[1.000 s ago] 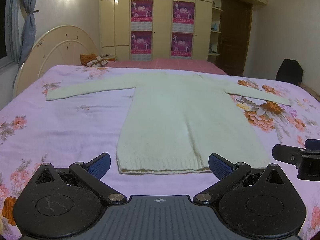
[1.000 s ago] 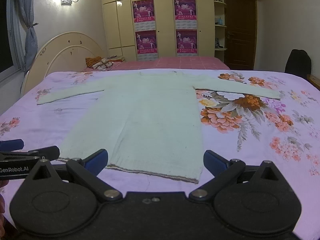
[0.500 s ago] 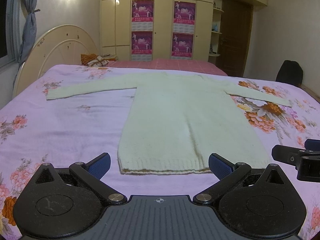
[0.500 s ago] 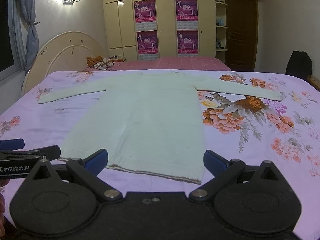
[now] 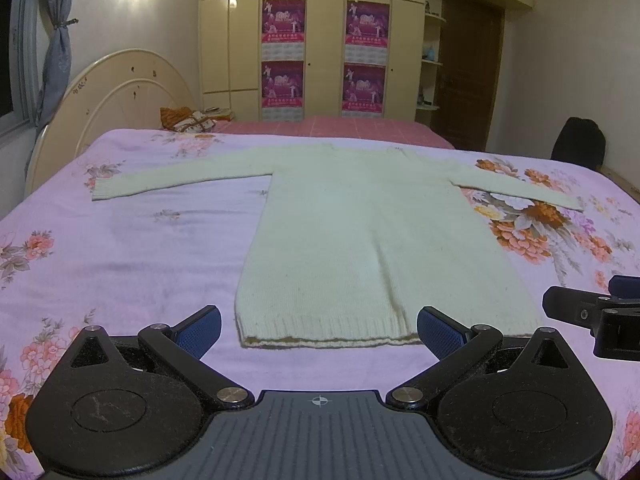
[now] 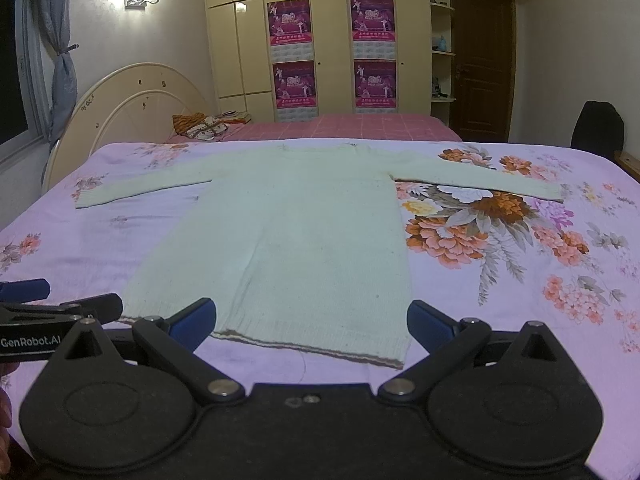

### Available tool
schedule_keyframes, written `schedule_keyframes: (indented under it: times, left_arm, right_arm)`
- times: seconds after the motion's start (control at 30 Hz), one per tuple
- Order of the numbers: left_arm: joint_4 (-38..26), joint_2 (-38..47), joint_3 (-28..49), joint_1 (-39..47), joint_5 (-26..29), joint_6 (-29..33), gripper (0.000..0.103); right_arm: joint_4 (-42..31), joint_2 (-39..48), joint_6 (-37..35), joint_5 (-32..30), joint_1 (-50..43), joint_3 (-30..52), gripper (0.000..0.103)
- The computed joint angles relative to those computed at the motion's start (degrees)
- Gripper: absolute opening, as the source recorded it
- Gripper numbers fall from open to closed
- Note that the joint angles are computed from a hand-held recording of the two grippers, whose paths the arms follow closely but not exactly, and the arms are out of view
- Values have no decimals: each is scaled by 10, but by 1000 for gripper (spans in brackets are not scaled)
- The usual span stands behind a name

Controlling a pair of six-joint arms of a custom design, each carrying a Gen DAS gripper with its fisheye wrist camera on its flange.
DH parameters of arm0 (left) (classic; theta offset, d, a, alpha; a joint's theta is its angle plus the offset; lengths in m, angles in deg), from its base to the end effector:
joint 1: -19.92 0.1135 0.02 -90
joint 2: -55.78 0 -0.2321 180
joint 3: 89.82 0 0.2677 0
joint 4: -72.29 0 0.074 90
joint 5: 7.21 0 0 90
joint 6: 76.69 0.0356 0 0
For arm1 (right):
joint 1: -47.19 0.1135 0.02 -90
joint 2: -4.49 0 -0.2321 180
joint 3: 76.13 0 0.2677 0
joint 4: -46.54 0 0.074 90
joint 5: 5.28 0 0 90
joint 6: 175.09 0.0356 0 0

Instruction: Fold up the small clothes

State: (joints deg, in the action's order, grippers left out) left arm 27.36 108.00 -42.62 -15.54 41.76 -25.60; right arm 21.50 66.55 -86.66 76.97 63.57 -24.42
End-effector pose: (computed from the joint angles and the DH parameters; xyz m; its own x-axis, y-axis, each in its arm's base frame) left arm 0.1841 -0.1024 0.1963 -0.5439 -0.1943 -0.8163 -0.3188 0.9477 -0.0131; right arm 0.2516 0.0790 0.2072 -0.5449 -0.1885 -0.8171 -0.4000 0.9148 0.0557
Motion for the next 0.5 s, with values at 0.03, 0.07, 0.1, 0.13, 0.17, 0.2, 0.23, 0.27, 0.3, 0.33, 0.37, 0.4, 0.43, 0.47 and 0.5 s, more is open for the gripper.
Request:
schedule_keyframes:
  times: [0.03,0.07,0.1,0.13,0.17,0.2,0.23,0.27,0.3,0.33,0.37,0.4,0.43,0.47,0.5]
  left_arm:
    - [0,2,1,0,-2,-1,103]
    - [-1,5,2,-1,-3,-2,103]
    - [-1,6,2,-2,-4,-4,103]
    - [1,8,1,-3,-4,-5,103]
    - [2,11,1,-3,-5,-7,103]
    - [5,17,3,-4,-6,-9,103]
    - [11,24,4,-7,-11,-11,103]
    - [13,34,7,-13,-25,-16,103]
    - [12,49,14,-21,-42,-22,103]
    - [15,61,21,-24,-51,-19,103]
    - [32,67,22,-25,-52,2,103]
    - [48,73,22,-24,-54,22,103]
    - [55,79,25,-22,-55,35,103]
    - [69,82,27,-11,-40,54,103]
    - [93,76,23,6,-9,81,103]
  right_arm:
    - [0,0,0,0,0,0,102]
    - [0,1,0,0,1,0,102]
    - [1,1,1,1,1,0,102]
    - [1,1,1,1,1,0,102]
    - [0,1,2,1,1,1,102]
    - [-1,2,2,1,1,1,102]
    - [-2,3,3,1,0,0,102]
    - [-3,3,4,0,-3,-1,102]
    - [-3,2,5,-2,-5,-1,102]
    - [-2,1,7,-4,-9,-3,102]
    - [1,-1,12,-9,-15,-5,102]
    - [6,-2,17,-16,-23,-6,102]
    - [12,-3,18,-22,-33,-8,102]
    - [21,-2,19,-26,-43,-8,102]
    - [30,1,19,-28,-51,-8,101]
